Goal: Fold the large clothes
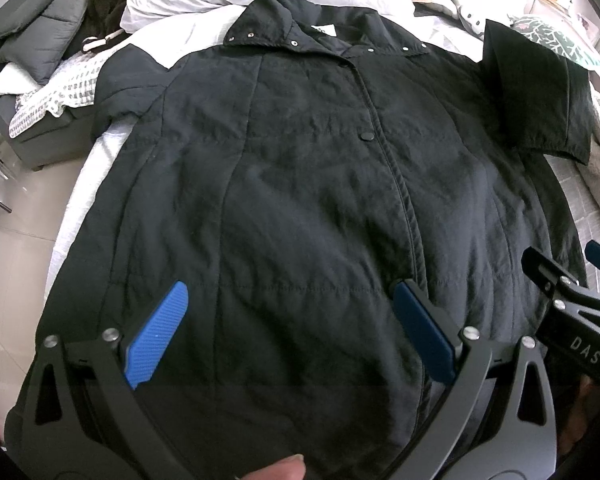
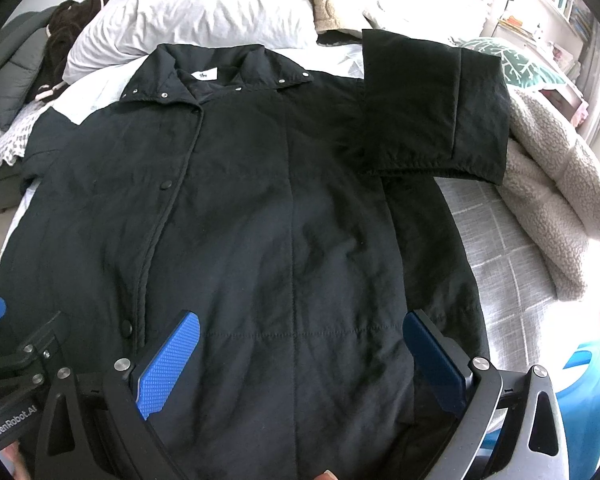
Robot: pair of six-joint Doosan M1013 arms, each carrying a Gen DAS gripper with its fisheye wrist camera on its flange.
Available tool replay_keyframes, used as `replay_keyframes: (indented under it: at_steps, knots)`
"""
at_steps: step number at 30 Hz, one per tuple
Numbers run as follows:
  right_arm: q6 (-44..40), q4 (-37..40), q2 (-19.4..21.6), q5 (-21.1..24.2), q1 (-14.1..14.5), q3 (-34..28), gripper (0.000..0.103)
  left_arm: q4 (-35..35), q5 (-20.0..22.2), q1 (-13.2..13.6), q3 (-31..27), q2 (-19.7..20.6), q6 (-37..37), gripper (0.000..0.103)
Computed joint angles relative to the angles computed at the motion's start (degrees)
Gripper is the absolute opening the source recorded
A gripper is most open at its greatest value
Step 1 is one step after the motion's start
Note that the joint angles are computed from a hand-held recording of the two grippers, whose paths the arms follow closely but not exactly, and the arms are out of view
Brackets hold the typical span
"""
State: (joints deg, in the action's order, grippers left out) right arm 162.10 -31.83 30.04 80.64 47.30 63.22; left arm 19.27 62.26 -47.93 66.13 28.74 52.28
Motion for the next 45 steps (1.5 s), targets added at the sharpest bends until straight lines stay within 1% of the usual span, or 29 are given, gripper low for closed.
replay_keyframes:
  at_steps: [21,27,29,30,31,32,35,37,41,43,45]
  knots:
    - [-0.14,0.15,0.06,0.23,-0.01,-0.11,0.103,0.22,-0.14,-0.06,0.38,-0.12,-0.07,0.102]
    - [0.05,-2.17,0.01,0.98,0.53,-0.3,0.103,2.21,-1.25,-0.33,1.14,-0.56,-0.92,0.102]
    - [-0.2,-3.19,-0.83,-1.09,0.71,0.65,0.103,0.87,-1.75,-0.05,0.89,-0.56,0.79,0.102]
    - [-0.49,-2.77,-1.68,-3.27,0.56,1.7,0.103,-1.92,-2.67,0.48,0.91,-0.7,3.18,0.102]
    - [-0.16,-2.3,-2.38,-4.85,0.38,2.61,0.103,-4.76,-2.64,1.02,0.54,-0.67,5.55,0.102]
    - [0.54,-1.76,-3.02,-5.97,0.18,3.42,0.103,-6.18,-2.8,1.29,0.42,-0.76,6.79,0.102]
    - [1.06,-1.14,-4.02,-6.25,-0.29,4.67,0.103,-8.49,-3.8,1.76,0.08,-1.19,10.11,0.102]
    - [-0.23,-0.09,-4.45,-5.71,-0.78,4.85,0.103,-9.36,-3.36,2.09,-0.86,-1.06,12.17,0.102]
    - [-3.37,1.62,-5.49,-6.7,-1.98,4.88,0.103,-11.43,-2.78,3.51,-2.78,-0.93,13.86,0.102]
    - [-4.68,2.21,-6.26,-8.33,-2.73,5.09,0.103,-12.68,-2.24,4.37,-4.32,-0.48,15.28,0.102]
    - [-6.56,3.67,-7.05,-11.51,-3.74,5.52,0.103,-14.12,-0.94,5.48,-7.36,0.82,17.44,0.102]
